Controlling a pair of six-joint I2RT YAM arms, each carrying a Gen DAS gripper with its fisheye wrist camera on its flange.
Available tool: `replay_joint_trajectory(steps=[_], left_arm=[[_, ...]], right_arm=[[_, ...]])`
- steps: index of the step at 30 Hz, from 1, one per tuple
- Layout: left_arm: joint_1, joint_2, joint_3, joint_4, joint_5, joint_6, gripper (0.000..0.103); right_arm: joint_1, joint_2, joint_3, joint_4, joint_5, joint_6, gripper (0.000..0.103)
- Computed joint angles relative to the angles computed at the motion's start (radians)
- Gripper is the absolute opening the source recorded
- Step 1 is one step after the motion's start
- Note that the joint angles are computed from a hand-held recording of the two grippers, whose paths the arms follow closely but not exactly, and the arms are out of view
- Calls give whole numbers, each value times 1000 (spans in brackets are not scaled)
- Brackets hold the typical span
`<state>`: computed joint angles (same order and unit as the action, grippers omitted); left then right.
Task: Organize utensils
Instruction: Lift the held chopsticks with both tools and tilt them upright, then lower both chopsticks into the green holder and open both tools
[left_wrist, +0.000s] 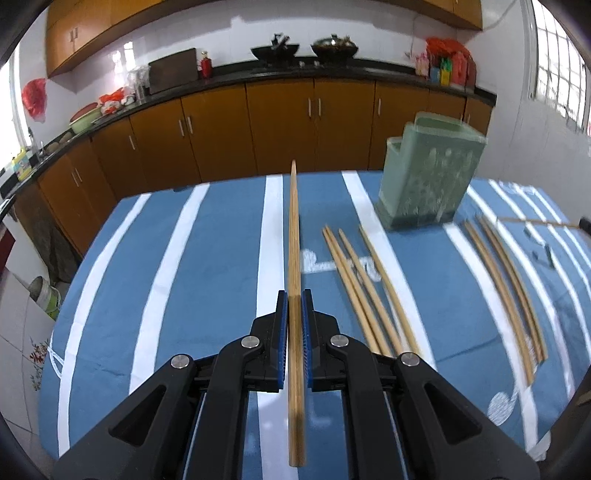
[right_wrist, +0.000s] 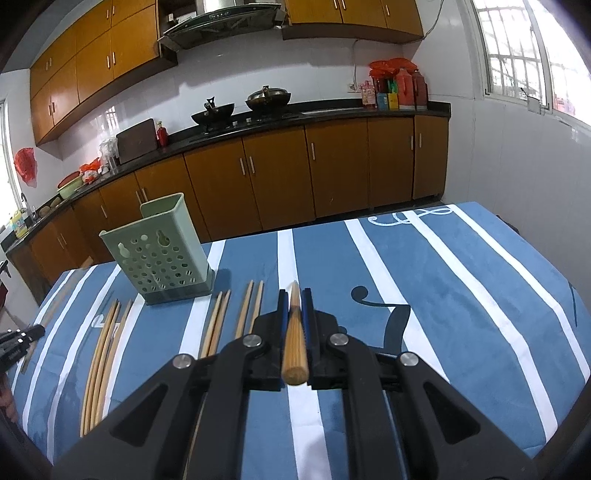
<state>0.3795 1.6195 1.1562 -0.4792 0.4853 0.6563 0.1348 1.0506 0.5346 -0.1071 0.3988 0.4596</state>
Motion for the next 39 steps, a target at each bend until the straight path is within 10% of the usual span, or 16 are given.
replay_joint_trajectory(steps=[21,27,39], left_arm=[[10,53,-155,151,-85,-29,23],[14,54,-128,88,-80,4,7],[90,-70,-11,-37,111,-36,7]], right_arm=[[2,12,-14,18,-14,8,8],[8,8,-14,19,-9,9,8],[9,-58,-12,10,11,0,8]])
